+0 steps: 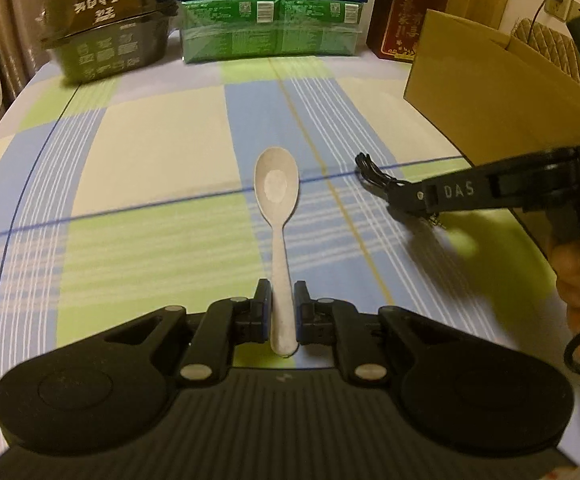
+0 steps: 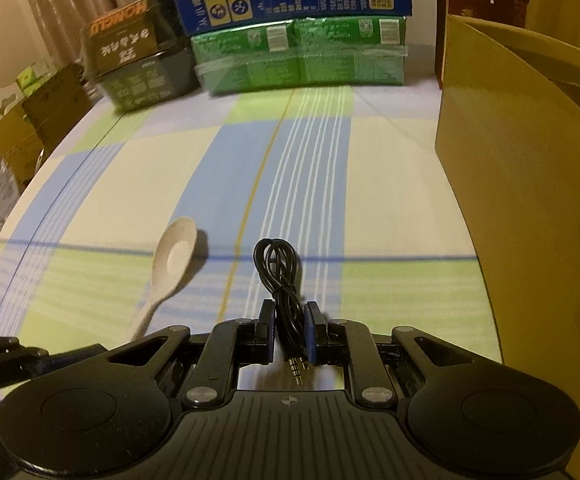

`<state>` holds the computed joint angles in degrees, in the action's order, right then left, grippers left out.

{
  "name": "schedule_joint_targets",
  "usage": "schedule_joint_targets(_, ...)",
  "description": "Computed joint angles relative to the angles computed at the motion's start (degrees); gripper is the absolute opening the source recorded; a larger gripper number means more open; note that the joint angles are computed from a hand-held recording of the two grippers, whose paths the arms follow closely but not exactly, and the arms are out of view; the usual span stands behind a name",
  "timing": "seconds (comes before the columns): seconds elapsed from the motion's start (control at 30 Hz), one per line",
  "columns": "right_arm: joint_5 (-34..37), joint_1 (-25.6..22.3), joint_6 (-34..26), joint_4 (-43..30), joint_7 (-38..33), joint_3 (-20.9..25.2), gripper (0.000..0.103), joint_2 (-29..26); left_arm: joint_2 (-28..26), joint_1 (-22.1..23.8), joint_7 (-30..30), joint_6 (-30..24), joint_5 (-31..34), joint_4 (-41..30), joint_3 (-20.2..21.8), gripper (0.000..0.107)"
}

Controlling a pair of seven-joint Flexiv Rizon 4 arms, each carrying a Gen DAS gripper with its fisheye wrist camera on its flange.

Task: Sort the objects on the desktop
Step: 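Close left gripper on white spoon while right gripper lifts cable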

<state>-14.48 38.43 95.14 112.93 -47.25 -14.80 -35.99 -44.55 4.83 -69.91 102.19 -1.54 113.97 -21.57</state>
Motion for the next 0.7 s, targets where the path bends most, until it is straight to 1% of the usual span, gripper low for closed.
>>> schedule_joint_targets(0.1,0.55,0.27,0.28,1.56,0.35,-0.19,0.012,1.19,0.76,0.68,-0.55,1.25,0.56,1.60,-0.46,0.009)
schedule_joint_targets(0.13,0.74,0.03,0.46,1.84,0.41,0.02,0.012,1.38,0.79,0.93,-0.97,1.78,0.65,1.95,-0.68,0.012)
schedule_joint_targets(0.17,0.91,-0.88,0.70,1.95,0.24,0.98,0.012,1.42,0.82,0.59,-1.64,2.51,0.49,2.05,-0.26,0.028)
schedule_joint_targets(0.2,1.02,-2.08,0.79,1.84,-0.04,2.24,0.012,1.38,0.70,0.57,-2.17,3.20,0.61,2.06,-0.18,0.036)
schedule_joint_targets(0.27,0.76,-3.69,0.74,1.49,-0.96,3.78,0.015,1.07,0.30,0.94,-3.05,3.73,0.95,1.62,-0.48,0.037)
schedule_joint_targets(0.3,0.60,-3.49,1.78,1.55,-1.53,3.34,0.019,0.74,0.04,0.73,-3.55,4.21,0.99,1.29,-0.15,0.039)
schedule_joint_targets(0.33,0.47,-3.24,2.57,1.42,-2.31,2.92,0.028,0.34,-0.21,0.37,-3.94,4.56,1.04,0.87,0.36,0.039)
schedule_joint_targets(0.4,0.56,-2.64,3.98,1.07,-4.07,2.16,0.039,-0.55,-0.67,-0.49,-4.49,4.94,1.11,0.00,1.52,0.040)
schedule_joint_targets(0.47,0.88,-1.14,4.77,0.73,-6.10,0.49,0.040,-1.46,-1.40,-0.72,-4.58,4.86,1.43,-1.15,1.95,0.040)
schedule_joint_targets(0.63,2.33,5.27,5.75,1.09,-11.92,-6.25,0.039,-3.33,-3.22,-1.57,-4.51,5.72,2.02,-3.54,3.00,0.041)
schedule_joint_targets(0.7,3.54,5.48,5.73,0.85,-13.31,-6.14,0.037,-3.57,-3.86,-1.33,-4.41,5.80,2.42,-4.20,2.65,0.041)
